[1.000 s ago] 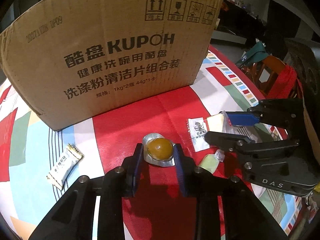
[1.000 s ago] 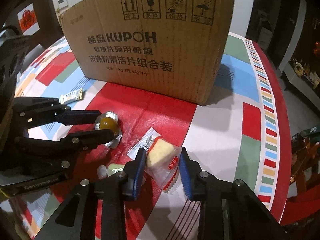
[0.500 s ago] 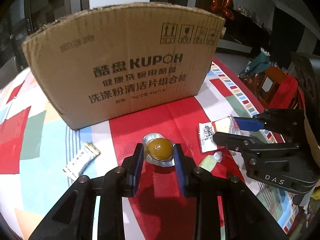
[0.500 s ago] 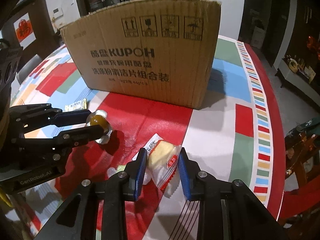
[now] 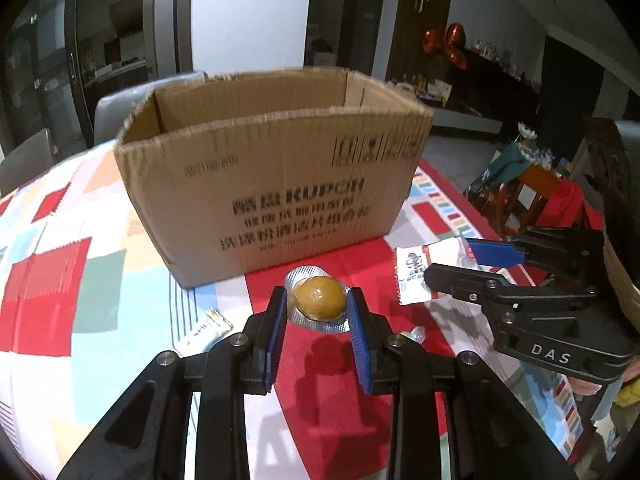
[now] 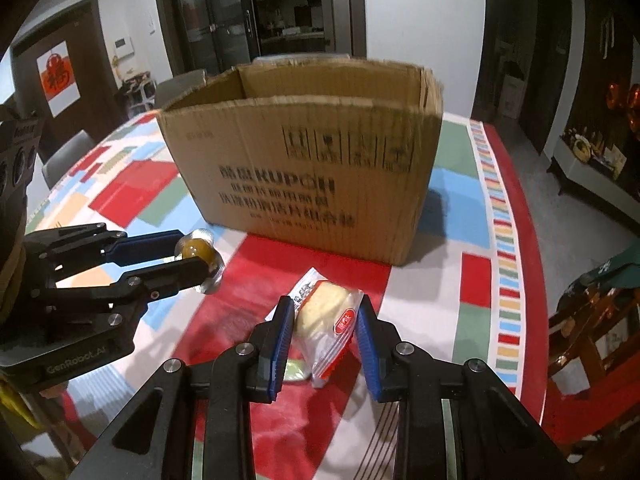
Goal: Organize snacks
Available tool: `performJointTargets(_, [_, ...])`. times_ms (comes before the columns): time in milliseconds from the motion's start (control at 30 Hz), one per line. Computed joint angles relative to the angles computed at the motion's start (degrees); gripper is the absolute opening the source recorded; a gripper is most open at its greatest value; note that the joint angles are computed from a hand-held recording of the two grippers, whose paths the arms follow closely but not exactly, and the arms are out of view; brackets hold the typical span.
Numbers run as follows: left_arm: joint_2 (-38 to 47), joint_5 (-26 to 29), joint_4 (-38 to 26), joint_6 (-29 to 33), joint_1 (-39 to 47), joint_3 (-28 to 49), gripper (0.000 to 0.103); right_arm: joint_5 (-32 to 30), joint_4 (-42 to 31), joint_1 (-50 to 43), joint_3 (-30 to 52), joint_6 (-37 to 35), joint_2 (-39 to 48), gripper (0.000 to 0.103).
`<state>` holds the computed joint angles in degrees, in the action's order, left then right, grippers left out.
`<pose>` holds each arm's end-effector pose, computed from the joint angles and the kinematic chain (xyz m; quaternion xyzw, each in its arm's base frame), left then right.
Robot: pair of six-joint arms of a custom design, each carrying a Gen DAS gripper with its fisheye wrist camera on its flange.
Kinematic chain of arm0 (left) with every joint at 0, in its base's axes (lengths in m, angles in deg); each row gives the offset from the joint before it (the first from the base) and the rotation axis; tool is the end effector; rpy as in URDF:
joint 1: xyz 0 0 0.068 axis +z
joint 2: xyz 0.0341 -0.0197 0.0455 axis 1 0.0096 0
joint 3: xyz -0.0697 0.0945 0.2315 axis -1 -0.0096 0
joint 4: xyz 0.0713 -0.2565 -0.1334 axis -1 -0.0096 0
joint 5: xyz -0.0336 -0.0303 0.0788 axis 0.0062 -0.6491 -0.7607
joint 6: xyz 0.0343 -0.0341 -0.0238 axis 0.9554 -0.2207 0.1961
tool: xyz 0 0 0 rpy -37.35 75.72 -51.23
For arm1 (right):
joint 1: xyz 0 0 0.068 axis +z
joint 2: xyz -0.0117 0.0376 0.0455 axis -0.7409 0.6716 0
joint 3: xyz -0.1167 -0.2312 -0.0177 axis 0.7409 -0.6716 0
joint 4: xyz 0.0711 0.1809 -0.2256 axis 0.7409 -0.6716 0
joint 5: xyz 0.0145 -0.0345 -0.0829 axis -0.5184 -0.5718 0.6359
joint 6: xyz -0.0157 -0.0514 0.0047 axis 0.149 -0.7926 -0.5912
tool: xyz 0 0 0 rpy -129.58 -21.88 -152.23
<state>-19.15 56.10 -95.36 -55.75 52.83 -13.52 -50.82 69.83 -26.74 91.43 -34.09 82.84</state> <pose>0.1616 -0.1075 0.1115 0.0415 0.9284 -0.0636 0.3639 0.2339 0.0973 0.0783 -0.2783 0.8970 0.1217 0.3212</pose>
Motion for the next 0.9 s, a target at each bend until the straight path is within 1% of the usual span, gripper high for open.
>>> performJointTargets(100, [-5.3,-2.2,-3.5,0.5,-0.8,0.0,0.03,-0.4,-1.0,0.3,-0.3,0.8,-2.8,0.032])
performJointTargets(267, [-11.9,-4.1,-8.1,1.5,-1.1,0.9,0.03,-0.9,-2.6,1.2,-0.9,2.2,-7.8,0.032])
performJointTargets(300, [-13.3,-4.5,-9.1,1.7,-1.2,1.2,0.03,-0.8,-3.0,1.5,-1.0,2.5,-9.2,0.023])
performJointTargets(333, [-14.0,-4.8,-9.6,1.8,-1.3,1.5,0.03,-0.9,-3.5,1.7,-0.9,2.6,-9.9,0.018])
performJointTargets(400, [-16.0,-5.1,-10.7,2.4,-1.1,2.1,0.03,-1.4,-4.1,1.8,-0.7,3.2,-11.6,0.018])
performJointTargets(467, [-16.9,-5.1,-11.4,3.1,-0.5,2.5,0.03,-0.4,-4.0,2.4,-0.5,3.7,-12.5,0.013])
performJointTargets(500, [-17.5,-5.2,-11.8,3.2,-0.2,2.7,0.03,-1.3,-4.6,2.2,0.0,4.1,-12.3,0.012])
performJointTargets(667, [-18.6,-5.4,-12.4,3.3,-0.3,2.6,0.03,-1.4,-5.3,2.3,0.7,4.6,-11.7,0.012])
performJointTargets(767, [-18.4,-5.5,-12.1,2.7,-0.8,2.0,0.03,-1.3,-5.2,1.6,0.9,5.1,-9.8,0.013])
performJointTargets(800, [-18.0,-5.4,-11.8,2.5,-0.9,1.8,0.03,-1.5,-5.2,1.4,1.2,5.2,-8.6,0.017])
performJointTargets(833, [-17.4,-5.1,-11.4,2.4,-0.9,1.6,0.03,-1.7,-4.9,1.1,1.5,5.3,-7.4,0.027])
performJointTargets(900, [-16.7,-5.2,-10.9,2.0,-1.3,1.2,0.03,-1.7,-3.8,0.5,1.2,5.5,-5.7,0.034])
